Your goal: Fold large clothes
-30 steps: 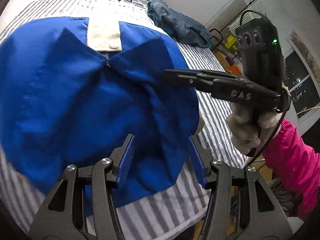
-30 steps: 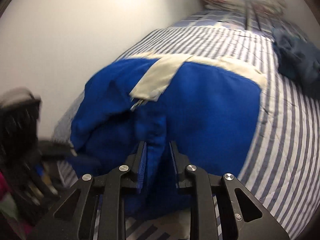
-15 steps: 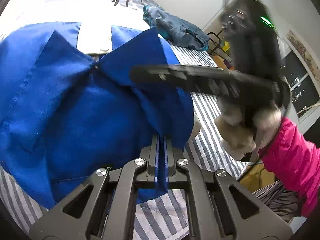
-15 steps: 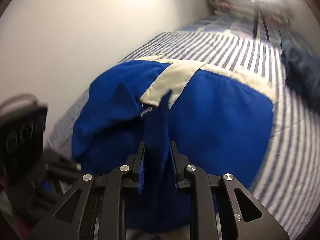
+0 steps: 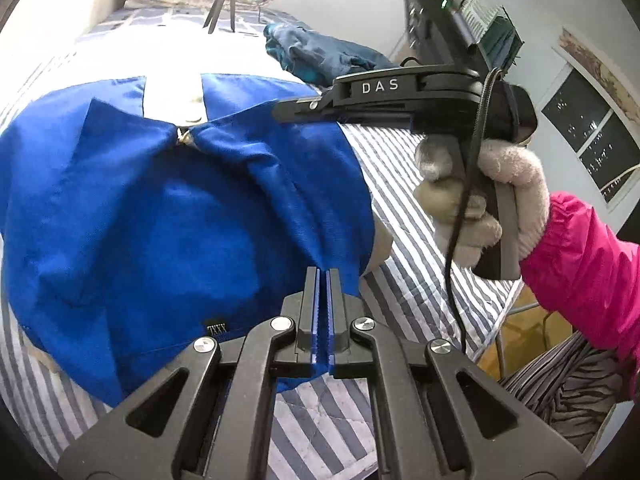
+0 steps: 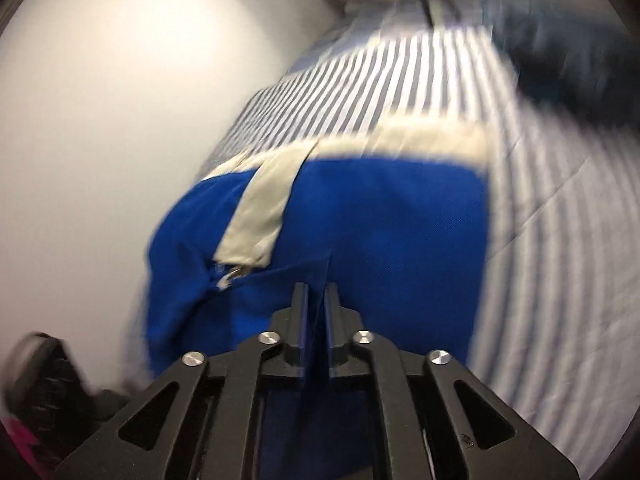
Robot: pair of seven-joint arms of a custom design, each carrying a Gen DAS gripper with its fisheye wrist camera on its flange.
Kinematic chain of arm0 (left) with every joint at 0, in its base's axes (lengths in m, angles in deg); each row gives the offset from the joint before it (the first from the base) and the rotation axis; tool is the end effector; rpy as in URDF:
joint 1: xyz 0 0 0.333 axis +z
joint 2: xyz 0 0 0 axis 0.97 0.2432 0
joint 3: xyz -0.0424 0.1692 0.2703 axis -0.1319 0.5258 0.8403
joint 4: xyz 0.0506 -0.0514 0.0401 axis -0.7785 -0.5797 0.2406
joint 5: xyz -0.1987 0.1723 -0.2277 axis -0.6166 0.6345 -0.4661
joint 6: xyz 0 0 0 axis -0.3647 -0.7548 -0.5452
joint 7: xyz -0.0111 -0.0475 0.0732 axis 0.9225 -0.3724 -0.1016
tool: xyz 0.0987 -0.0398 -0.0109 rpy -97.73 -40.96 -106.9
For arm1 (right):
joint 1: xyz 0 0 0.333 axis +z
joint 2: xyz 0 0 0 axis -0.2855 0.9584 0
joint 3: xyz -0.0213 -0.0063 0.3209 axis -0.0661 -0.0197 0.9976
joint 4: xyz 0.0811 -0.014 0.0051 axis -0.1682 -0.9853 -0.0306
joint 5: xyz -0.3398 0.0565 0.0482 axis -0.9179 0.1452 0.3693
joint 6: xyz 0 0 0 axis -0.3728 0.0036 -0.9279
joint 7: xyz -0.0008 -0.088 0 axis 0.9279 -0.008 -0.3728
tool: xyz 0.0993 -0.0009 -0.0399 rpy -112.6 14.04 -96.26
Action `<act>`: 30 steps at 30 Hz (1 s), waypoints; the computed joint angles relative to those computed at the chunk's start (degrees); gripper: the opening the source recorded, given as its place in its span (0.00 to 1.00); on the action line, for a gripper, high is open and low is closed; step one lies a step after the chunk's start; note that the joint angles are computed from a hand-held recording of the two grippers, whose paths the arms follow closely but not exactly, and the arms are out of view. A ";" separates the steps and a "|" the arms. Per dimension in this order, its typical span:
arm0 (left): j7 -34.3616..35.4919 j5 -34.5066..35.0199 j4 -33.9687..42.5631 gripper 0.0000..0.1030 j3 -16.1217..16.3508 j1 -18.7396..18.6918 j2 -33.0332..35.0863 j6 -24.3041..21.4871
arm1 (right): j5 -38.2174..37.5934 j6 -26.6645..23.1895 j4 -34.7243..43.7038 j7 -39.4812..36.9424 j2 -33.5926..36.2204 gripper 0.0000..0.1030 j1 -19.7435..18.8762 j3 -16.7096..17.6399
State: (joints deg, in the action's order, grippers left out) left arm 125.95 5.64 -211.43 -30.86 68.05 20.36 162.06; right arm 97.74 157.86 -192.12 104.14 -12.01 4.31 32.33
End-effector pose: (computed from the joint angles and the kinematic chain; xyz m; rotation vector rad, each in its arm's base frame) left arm 0.4502 -0.1366 0.5501 1.1386 -2.5451 1.0899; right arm 0.4200 0.2136 0.5886 -1.5654 1.8942 -0.0746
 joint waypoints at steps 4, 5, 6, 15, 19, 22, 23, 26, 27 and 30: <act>0.92 -0.50 -0.95 0.00 0.09 -0.17 -0.94 0.79 | -7.13 0.36 1.95 0.31 -1.81 0.09 -0.38 1.83; 1.04 -0.58 -1.08 0.00 0.07 -0.24 -0.98 1.11 | -5.37 0.55 2.47 -2.68 -1.76 0.09 1.23 0.87; 1.26 -0.80 -1.25 0.00 0.13 -0.33 -1.13 1.17 | -3.98 -0.42 3.55 -5.13 -1.12 0.09 2.28 0.15; -0.99 4.43 0.56 0.00 0.94 0.73 -1.04 -4.21 | -13.36 -11.19 7.24 1.34 4.86 0.07 -0.07 3.34; -0.92 3.85 3.71 0.13 3.59 3.59 -1.24 -3.65 | -13.46 -9.33 5.97 1.70 0.59 0.08 -0.12 2.93; -9.37 1.96 10.08 0.63 5.13 7.30 3.83 -0.46 | -15.82 -10.24 4.84 3.93 -2.71 0.09 -1.14 3.58; -12.67 1.07 12.30 0.65 5.43 8.55 5.89 0.47 | -15.92 -10.73 3.84 5.76 -4.21 0.10 -1.70 3.69; -21.65 -0.26 21.92 0.66 5.57 12.40 14.50 -3.02 | -14.91 -11.56 1.17 8.78 -7.20 0.40 -2.54 3.48; -25.32 -0.65 26.11 0.66 5.42 13.69 18.42 -6.22 | -15.90 -12.60 0.02 10.84 -8.56 0.45 -3.58 4.03; -29.90 -0.04 32.49 0.66 3.55 16.03 25.07 -10.37 | -12.27 -11.28 -3.30 13.52 -9.92 0.47 -3.27 2.38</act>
